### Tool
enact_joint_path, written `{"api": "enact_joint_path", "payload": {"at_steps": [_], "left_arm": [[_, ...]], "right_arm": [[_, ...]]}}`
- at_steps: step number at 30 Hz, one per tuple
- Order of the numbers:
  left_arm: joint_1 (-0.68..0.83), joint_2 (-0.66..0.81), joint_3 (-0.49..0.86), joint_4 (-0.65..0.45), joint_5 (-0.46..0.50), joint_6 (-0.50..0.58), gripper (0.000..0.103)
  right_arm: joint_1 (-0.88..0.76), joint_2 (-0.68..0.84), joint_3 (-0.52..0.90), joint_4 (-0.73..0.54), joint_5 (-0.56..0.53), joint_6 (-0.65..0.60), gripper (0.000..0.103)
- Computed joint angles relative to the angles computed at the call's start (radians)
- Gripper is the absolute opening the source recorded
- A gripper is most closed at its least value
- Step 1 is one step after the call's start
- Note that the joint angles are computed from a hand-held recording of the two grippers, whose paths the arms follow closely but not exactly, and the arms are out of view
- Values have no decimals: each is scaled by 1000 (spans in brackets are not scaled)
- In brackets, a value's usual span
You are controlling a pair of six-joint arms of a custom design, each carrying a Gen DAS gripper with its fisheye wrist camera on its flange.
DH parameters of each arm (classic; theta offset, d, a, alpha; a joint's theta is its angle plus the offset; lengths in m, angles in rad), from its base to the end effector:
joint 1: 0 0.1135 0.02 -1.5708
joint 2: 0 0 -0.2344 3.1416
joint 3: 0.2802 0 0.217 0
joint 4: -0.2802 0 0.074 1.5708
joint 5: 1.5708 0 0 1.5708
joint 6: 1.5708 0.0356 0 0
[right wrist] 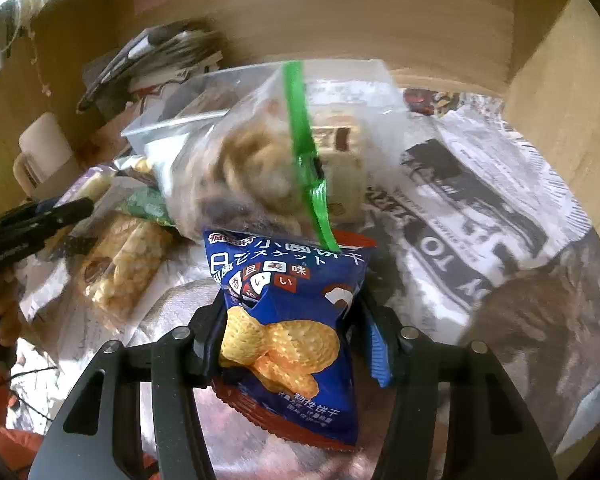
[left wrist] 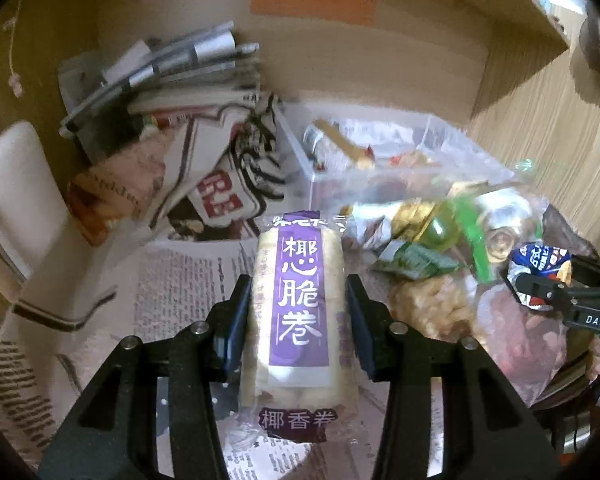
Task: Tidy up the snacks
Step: 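Grasp the purple-labelled coconut roll with the left tool while the right grasps the blue biscuit bag, then drop the coconut roll into the box with the left tool while the right drops the blue bag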
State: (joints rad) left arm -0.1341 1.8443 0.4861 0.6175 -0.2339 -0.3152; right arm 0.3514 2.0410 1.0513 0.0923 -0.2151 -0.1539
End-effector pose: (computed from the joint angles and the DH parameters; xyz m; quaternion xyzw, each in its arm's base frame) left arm 0.2649 -0.0274 0.0747 -0.1290 0.9009 0.0149 0.4142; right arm 0.3341 0.1306 0.0961 -0.2689 0.8997 0.1332 0.3169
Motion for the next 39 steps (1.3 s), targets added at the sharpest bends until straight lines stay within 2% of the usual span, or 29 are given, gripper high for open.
{"api": "enact_joint_path", "payload": {"at_steps": [7,11,20,29,35,39], "left_arm": [[-36,-148,-27,-35,-38,1,46],[-55,-180,-6,-58,-59,3,46],[-45,-136,127,-111,-57,14,46],[-10,-49,316,-201,-44,42,46],[31,55,483,-276,-19,57,46],[60,139,588,-325,6,51,46]], "right_arm": [[-36,-97,-66,37,-33,-12,52],[-50,-152,-91,55,-45,-12,52],[-30,-162,5,61,-51,-9,52],[11,-20,256,13,-55,-1,52],[30,124,500,-115,-54,-18,53],[30,243,698,-245,-64,-34,53]]}}
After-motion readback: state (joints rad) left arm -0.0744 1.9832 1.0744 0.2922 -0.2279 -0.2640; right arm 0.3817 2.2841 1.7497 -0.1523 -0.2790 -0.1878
